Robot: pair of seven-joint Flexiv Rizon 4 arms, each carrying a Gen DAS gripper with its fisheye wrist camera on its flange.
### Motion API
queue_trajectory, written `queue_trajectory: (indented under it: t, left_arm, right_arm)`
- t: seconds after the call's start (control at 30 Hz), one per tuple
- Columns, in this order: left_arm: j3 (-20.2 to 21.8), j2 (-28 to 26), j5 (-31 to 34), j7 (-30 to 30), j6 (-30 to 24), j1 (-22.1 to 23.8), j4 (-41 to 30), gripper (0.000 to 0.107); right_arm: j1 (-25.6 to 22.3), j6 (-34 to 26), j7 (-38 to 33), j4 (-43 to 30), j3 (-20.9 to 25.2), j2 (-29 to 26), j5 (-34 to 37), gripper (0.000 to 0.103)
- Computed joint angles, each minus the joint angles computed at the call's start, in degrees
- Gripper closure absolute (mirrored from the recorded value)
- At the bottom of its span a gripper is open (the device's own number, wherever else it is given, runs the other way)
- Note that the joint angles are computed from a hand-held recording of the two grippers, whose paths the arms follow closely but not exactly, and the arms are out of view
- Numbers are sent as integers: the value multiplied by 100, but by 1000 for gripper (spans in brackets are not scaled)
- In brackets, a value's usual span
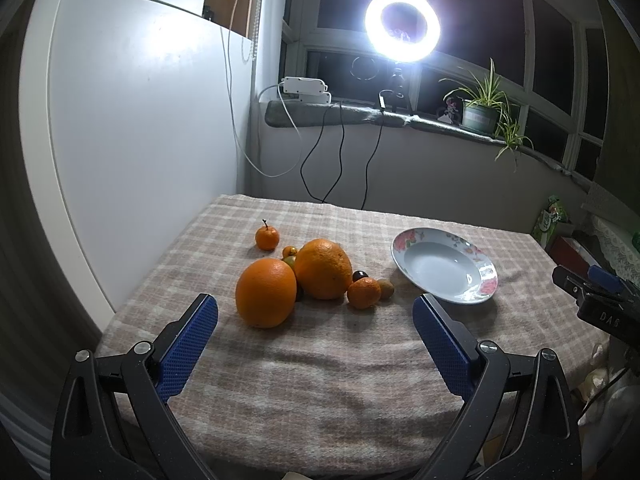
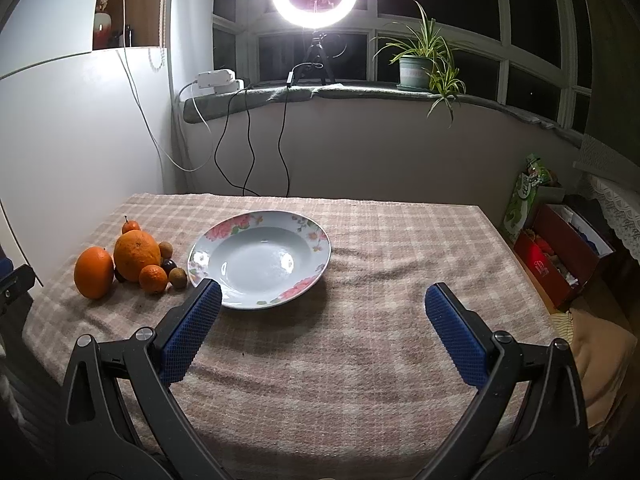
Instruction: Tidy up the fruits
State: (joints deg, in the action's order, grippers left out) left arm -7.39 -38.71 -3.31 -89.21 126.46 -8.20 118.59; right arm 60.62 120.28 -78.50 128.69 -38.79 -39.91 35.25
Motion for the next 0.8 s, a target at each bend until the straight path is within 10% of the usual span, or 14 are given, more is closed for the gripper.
queue_trajectory:
  t: [0.8]
  left_arm:
    - [2,-20,16,-7,9,13,-12,9]
  right_arm:
    - [-45,-5,-5,-16,43,-2,-27,0]
